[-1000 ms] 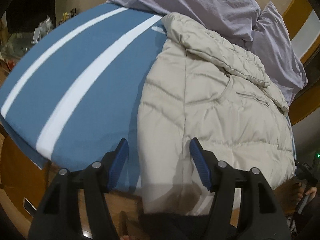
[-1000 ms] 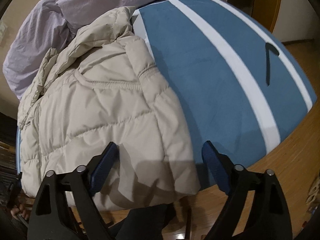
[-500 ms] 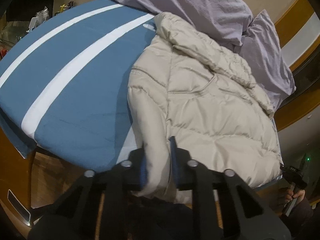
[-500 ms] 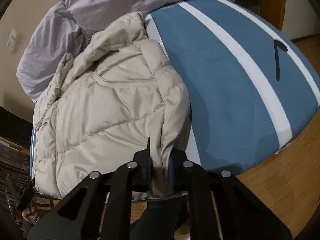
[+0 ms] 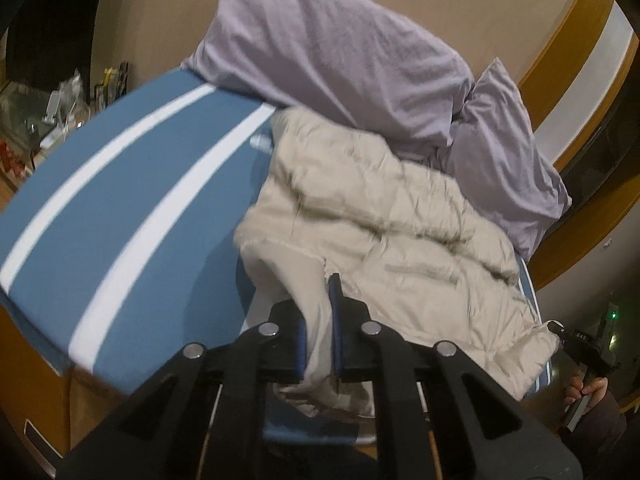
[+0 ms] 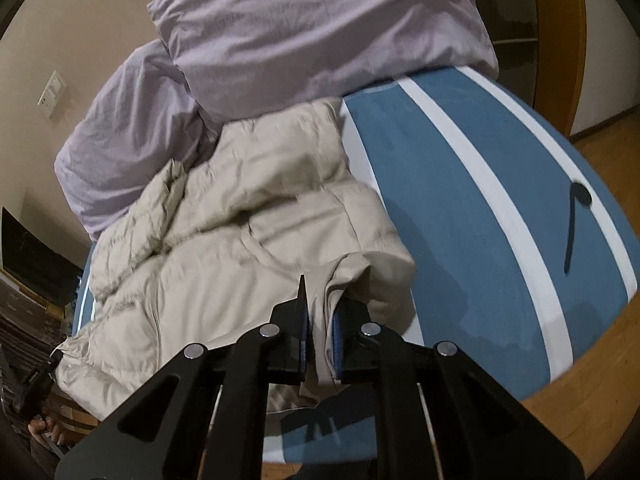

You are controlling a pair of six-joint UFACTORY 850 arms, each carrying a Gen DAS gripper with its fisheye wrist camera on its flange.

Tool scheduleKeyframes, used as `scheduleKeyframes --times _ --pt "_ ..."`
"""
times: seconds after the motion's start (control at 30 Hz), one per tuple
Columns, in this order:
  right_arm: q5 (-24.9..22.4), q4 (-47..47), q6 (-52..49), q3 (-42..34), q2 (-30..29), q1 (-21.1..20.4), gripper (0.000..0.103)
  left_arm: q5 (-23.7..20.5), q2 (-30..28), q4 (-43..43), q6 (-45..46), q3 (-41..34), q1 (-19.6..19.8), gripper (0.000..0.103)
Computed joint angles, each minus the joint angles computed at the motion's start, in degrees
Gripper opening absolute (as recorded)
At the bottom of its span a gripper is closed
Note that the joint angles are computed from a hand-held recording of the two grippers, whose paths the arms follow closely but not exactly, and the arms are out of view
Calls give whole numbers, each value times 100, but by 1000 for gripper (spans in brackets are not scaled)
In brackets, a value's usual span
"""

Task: Fold large clothes
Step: 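Lift the hem with both grippers and fold it toward the collar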

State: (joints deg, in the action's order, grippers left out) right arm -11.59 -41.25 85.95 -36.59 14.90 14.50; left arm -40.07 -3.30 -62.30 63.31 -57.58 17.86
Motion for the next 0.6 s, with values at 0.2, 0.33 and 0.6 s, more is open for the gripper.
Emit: scheduleKeyframes --times 0.2,0.33,0.6 --pt "85 -466 244 -552 -371 -205 9 235 -351 -50 -183 -657 -282 10" --pt "88 -817 428 -1037 -725 -318 9 404 -725 57 -449 -1224 -488 10" --pt "100 -628 -78 -2202 -1645 -591 9 625 -1675 525 -1162 -2595 -860 10"
